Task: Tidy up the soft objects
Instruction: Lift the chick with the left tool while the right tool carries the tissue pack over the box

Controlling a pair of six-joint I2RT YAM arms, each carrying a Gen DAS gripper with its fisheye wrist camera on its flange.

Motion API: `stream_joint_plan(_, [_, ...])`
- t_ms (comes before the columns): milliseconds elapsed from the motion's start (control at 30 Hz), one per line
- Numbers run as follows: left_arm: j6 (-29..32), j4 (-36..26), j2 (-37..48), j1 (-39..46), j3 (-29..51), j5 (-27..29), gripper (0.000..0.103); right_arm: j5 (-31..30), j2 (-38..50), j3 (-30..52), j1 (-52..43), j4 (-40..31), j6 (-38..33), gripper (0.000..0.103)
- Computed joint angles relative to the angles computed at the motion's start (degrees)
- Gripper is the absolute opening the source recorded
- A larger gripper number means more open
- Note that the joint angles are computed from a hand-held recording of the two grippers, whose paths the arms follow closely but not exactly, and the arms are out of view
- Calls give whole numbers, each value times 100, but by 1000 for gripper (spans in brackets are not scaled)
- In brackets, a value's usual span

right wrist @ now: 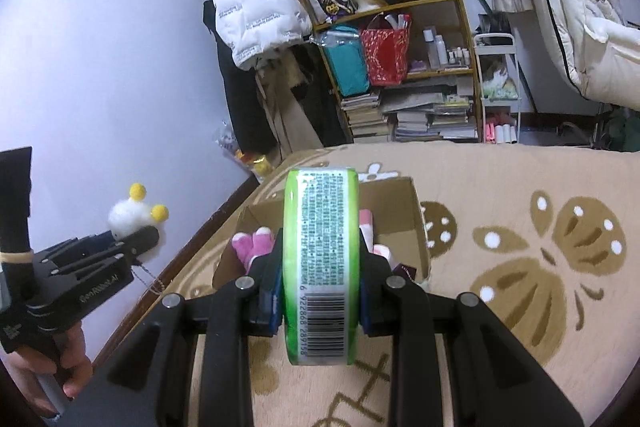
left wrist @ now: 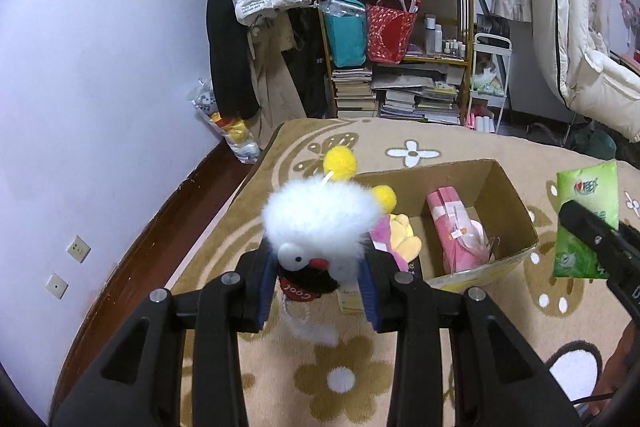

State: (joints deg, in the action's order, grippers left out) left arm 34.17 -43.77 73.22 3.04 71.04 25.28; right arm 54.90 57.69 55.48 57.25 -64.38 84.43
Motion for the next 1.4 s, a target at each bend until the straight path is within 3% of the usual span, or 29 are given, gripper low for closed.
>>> stream_joint_plan(167, [-145,174,62,-102,-22,19,34,-43,-130,-111,-181,289,-361,29])
stream_joint_plan(433, [-370,494,248,-354,-12,-84,34,-176,-379,-434,-679,1315,-1402,30])
stream_joint_plan(633, [-590,784,458,-672,-2,-213,34,-464,-681,-832,-1259,2173,-2255,30])
stream_joint_plan(833, [-849,1148,630,-1100,0,-396,34,-765,-744,-1006,-1791,2563,-2856,30])
stream_joint_plan(1067, [-1541,1563,854,-1342,-113,-130,34,-1206,-811,-1240,-2310,3021,-3314,30])
stream_joint_plan(1400, [-1538,1816,1256,-1594,-319,-276,35,-1858,-565,-1660,-2842,3673,-3525,30])
